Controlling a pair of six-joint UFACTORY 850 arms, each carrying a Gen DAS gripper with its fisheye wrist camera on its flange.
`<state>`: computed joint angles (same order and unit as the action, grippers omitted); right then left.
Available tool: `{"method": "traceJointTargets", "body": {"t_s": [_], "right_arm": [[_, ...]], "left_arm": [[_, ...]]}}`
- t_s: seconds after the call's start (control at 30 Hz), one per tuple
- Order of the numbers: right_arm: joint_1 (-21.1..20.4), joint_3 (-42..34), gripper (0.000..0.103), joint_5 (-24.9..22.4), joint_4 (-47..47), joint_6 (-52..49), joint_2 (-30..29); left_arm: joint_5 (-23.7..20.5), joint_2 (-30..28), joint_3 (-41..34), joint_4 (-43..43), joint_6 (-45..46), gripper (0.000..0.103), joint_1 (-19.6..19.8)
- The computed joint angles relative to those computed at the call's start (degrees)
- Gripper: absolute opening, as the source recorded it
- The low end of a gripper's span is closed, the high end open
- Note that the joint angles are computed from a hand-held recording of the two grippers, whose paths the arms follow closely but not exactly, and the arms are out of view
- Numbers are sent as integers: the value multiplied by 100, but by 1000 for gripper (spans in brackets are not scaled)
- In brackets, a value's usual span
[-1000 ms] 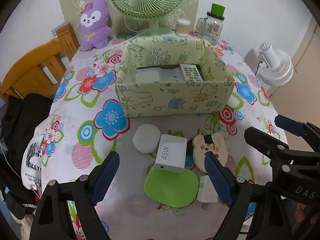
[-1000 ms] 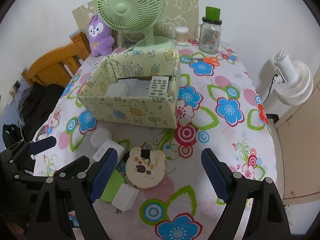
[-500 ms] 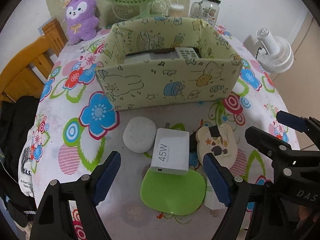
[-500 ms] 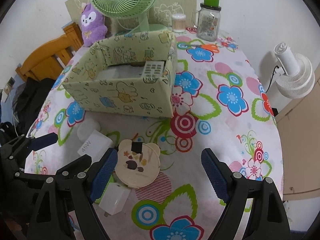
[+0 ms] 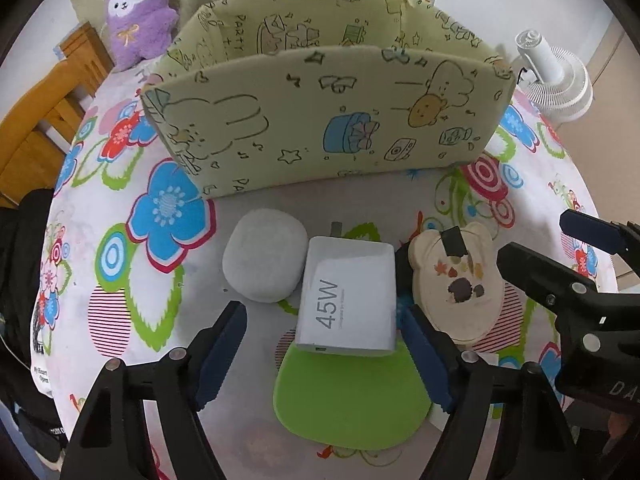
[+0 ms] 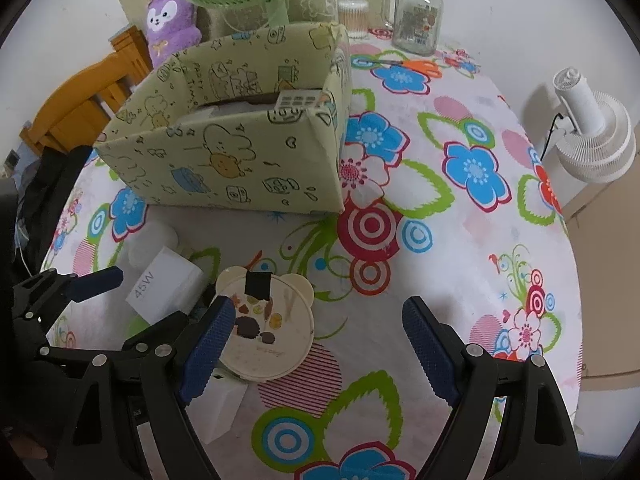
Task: Organize rigid objects
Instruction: 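Grasp the white charger with the left tool while the right tool grasps the bear-shaped coaster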
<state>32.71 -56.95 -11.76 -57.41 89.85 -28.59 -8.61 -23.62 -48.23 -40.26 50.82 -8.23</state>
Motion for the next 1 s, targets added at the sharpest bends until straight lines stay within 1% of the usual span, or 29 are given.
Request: {"method": "traceJointTargets", "body": {"t_s": [0.17, 0.23, 0.27, 0.33, 0.47, 0.57, 0.7, 0.77, 0.8, 0.87, 0.97, 1.0], "right_arm": [[-19, -44, 88, 25, 334, -246, -93], [-25, -51, 88, 38, 441, -315, -119], [-28, -55, 88, 42, 485, -346, -131], [-26, -67, 88, 25, 584, -419, -155], [-37, -58, 88, 26, 753, -527, -168], [-38, -52, 88, 22, 724, -465, -162], [-33, -62, 88, -2, 708, -439, -162], [-35, -61, 88, -17, 732, -470, -156], [-37, -59, 88, -28, 742, -471, -151], [-47, -58, 88, -18, 821, -541, -149], [-48, -74, 88, -28, 979, -724, -156], [-48, -83, 88, -26, 1031, -783, -161]], "left_arm": [[-59, -100, -79, 135, -46, 76, -2], [-33, -135, -103, 359, -306, 73, -13], [-42, -153, -114, 345, -317, 70, -8], [-65, -181, -120, 239, -240, 68, 0], [-49, -208, -134, 340, -360, 64, -38], [-96, -217, -149, 180, -184, 61, -47], [-75, -229, -151, 150, -157, 53, -100], [-24, -245, -167, 256, -268, 52, -142], [-29, -245, -170, 224, -235, 49, -148], [-31, -236, -157, 144, -162, 48, -130], [-8, -210, -137, 330, -381, 48, -142], [-28, -207, -144, 275, -323, 48, -122]]}}
